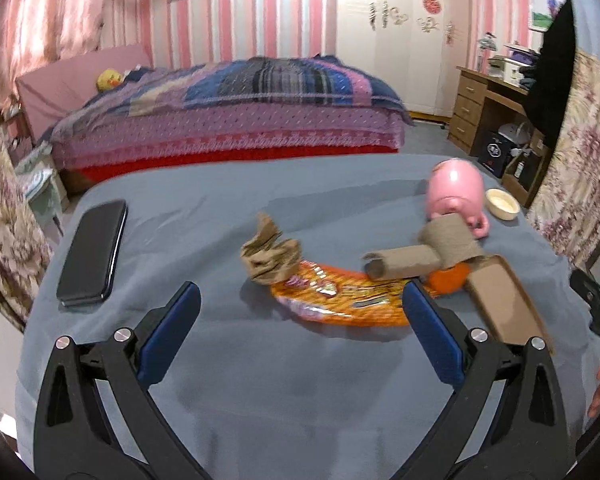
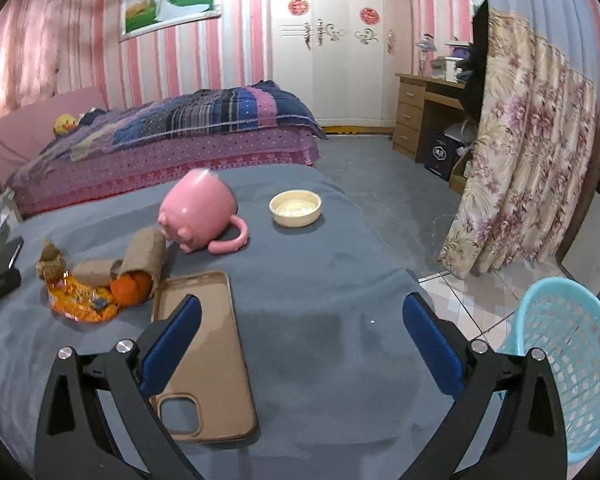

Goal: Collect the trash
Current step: 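Move both tools back over the table, then grasp the crumpled brown paper bag with the left tool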

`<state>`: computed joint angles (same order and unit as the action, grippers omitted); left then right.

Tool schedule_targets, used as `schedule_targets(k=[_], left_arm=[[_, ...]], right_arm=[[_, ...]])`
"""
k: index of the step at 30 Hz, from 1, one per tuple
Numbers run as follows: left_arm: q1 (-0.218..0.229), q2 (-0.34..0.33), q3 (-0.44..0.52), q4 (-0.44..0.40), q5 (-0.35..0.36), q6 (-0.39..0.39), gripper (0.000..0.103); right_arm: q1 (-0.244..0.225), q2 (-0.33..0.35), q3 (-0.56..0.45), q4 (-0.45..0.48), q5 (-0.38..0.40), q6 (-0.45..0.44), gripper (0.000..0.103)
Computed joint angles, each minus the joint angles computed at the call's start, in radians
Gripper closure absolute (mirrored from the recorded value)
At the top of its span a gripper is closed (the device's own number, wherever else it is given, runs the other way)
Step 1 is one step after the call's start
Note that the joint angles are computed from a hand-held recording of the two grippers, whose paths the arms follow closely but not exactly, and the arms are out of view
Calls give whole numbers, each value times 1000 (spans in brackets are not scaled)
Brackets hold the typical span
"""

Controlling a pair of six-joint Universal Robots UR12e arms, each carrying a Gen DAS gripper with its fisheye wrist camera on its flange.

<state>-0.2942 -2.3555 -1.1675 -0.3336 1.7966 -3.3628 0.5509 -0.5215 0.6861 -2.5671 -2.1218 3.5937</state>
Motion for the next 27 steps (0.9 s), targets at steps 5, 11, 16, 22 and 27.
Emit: schedule_targets(k=[5, 11, 16, 22, 27], left_arm=[[16, -15, 8, -25, 2, -32, 5], [26, -53, 58, -82, 41, -53, 6], [39, -70, 81, -84, 16, -84, 6], [56, -95, 121, -113, -58, -108, 12], [63, -98, 125, -124, -119, -102, 34]], right_arm=[[-1, -1, 4, 8, -21, 1, 5], [-14, -8, 28, -23, 18, 46, 4], [-18, 7, -22, 129, 44, 64, 4], [-18, 10, -17, 103, 40, 61, 4], [-20, 11, -13, 87, 58, 70, 4]])
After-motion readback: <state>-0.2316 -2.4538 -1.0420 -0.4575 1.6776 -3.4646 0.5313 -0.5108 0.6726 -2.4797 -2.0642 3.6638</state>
